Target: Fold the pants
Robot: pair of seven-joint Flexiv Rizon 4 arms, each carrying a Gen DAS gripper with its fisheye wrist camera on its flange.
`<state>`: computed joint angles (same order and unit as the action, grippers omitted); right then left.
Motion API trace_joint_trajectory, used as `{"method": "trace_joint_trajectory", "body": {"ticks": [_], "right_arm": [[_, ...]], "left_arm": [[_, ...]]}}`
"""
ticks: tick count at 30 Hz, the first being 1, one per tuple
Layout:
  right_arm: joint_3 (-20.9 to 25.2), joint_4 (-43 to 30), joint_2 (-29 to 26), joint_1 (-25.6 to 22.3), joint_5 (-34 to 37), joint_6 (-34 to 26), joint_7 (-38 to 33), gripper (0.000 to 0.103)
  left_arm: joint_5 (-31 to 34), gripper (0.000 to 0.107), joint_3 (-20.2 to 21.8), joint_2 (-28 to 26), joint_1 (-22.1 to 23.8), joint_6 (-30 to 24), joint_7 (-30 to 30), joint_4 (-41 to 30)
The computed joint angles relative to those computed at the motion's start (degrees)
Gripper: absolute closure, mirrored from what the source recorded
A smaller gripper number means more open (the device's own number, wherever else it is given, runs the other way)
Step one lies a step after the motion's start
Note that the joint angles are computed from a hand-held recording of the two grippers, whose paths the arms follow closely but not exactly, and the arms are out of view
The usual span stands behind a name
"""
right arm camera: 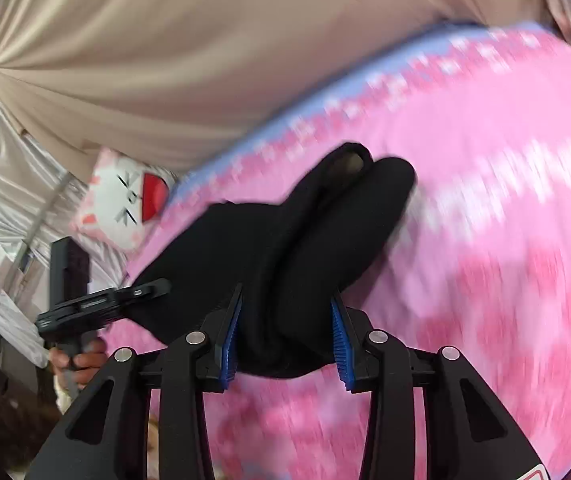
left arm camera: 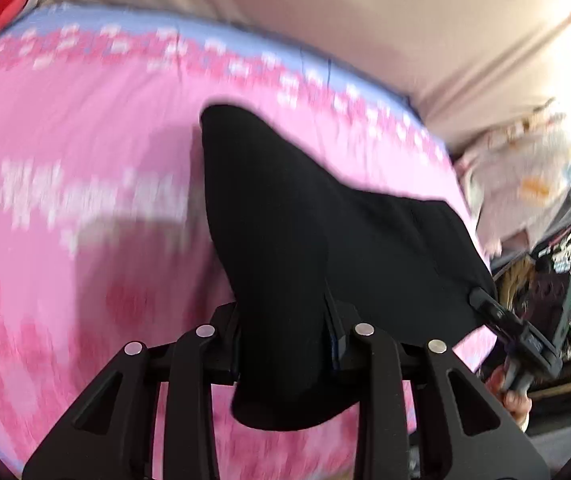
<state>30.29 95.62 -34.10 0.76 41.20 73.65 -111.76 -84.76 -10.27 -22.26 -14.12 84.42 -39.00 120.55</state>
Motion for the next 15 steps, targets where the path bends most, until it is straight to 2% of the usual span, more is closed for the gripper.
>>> {"method": "trace_joint_trajectory", "body": {"ticks": [1,2,3,5,6,7,8,9,10,11,12,14,15], "right_arm": [[-1.63,1.71,-0.61,1.62,-3.67,1.35,4.05,0.053],[-2.09,2.25,-1.55,1.65,-3.61,1.14,5.10,0.039],[-0.69,1.89,-1.44,0.07,0.18,1.67,2.42,0.040],[0.53,2.89,0.48,-1.95,1.85,2.79,2.88,0.039],[0.28,3.64,1.66,-1.65,1.78,5.19,2.23,0.039],[-0.38,4.40,2.84,-0.91,0.90,7.83,1.80,0.039],[-1.75,4.73,3.94,0.28,-1.07,9.40,2.59,0.039],[-1.61,4.40,4.07,0.12,-2.23,9.79,2.93,0.038],[-0.83,3.58,3.74,-0.41,-3.10,10.12,2.67,0.038],[0.23,1.78,2.65,-0.80,-4.36,9.89,1.94,0.038],[-0.12,0.33,1.66,-0.07,-6.11,9.39,2.20,0.038],[-3.79,-2.86,-1.05,3.60,-11.80,7.79,5.69,0.038],[-5.03,-4.29,-2.45,4.96,-13.95,6.99,7.39,0.038]], "left_arm": [[1.60,0.072,0.26,-0.76,-0.58,1.02,-1.58,0.71],[3.19,0.062,0.33,-2.13,-1.37,3.61,-3.25,0.94],[3.34,0.052,-0.15,-3.50,-1.87,6.95,-4.49,1.26],[-2.52,0.051,-2.41,-2.82,-1.30,8.94,-1.58,1.41],[-2.03,0.052,-1.35,-1.85,-2.64,11.06,-2.07,1.89],[0.66,0.052,-0.93,-1.30,-3.59,16.16,-4.04,2.53],[3.96,0.046,-1.90,-1.08,-2.93,20.77,-6.30,3.31],[7.73,0.033,-1.34,-1.02,-3.87,26.97,-8.85,3.86],[10.96,0.028,-0.53,-1.28,-4.51,30.78,-11.12,4.00],[11.30,0.023,0.69,-2.07,-6.27,34.93,-11.47,2.90],[10.71,0.023,1.60,-2.93,-7.21,35.59,-10.58,1.23],[10.70,0.023,2.96,-3.92,-8.73,35.22,-9.24,-0.87],[7.60,0.023,3.81,-5.21,-10.34,35.11,-5.96,-3.13]]}}
